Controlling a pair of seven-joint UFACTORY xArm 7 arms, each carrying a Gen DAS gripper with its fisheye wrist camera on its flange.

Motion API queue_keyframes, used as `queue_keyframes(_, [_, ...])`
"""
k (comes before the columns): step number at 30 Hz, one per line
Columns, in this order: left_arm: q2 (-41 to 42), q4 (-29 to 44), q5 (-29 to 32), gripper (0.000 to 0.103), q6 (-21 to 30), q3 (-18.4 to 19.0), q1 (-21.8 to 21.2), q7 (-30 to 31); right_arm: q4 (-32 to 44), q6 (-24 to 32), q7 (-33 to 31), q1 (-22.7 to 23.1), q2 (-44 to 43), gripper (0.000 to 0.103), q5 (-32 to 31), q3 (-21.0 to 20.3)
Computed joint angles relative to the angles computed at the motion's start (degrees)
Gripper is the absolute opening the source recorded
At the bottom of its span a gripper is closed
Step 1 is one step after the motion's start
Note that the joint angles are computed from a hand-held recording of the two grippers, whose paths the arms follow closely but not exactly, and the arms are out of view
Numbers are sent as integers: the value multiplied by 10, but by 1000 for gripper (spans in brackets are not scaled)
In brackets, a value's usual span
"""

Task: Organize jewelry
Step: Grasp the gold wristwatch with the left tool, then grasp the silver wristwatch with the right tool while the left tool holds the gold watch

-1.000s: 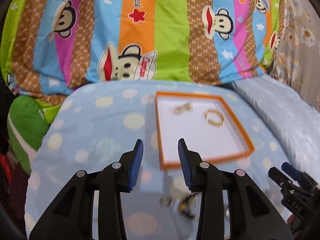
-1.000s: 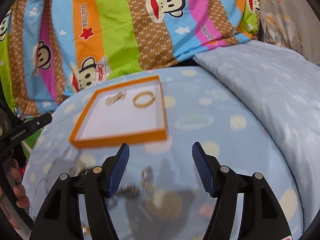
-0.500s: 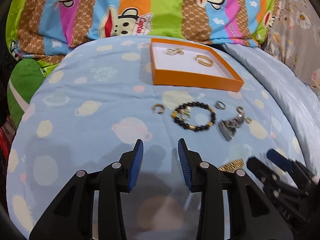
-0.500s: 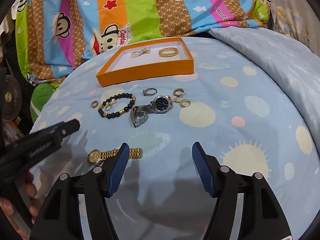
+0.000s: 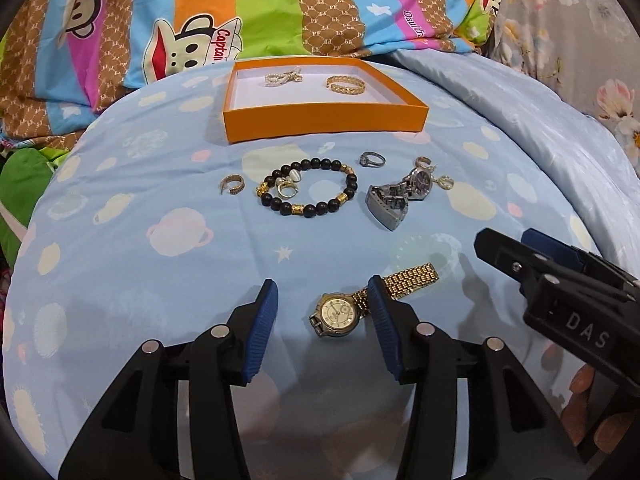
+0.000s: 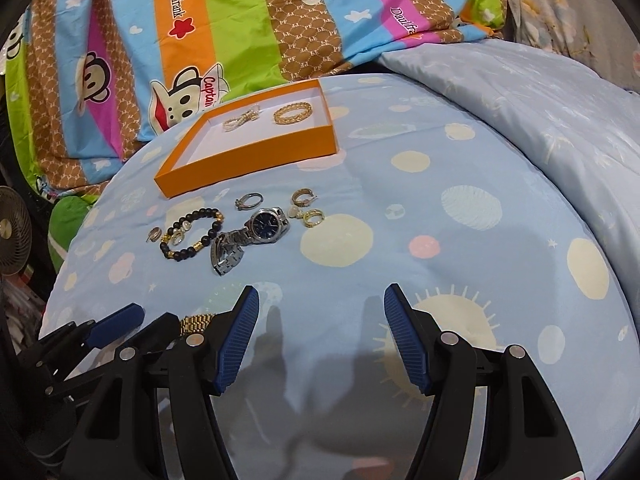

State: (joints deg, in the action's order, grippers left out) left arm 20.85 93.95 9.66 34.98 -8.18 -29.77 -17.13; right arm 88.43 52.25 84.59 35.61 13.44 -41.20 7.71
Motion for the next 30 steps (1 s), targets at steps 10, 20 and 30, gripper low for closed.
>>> queue_keyframes(10, [-37,-56,-75,45,-28,-30,35,91,-17,-11,16,-3,-10,64,-3,1])
queue_keyframes(20, [-2,-6,-75,36,-3,-27,26,141,-20,-10,19,-5,-12,64,-4,4])
queue_keyframes(30, [-51,-72,-126,22,-37,-32,35,135,-24,-24,21,-8,-12,64,-3,5])
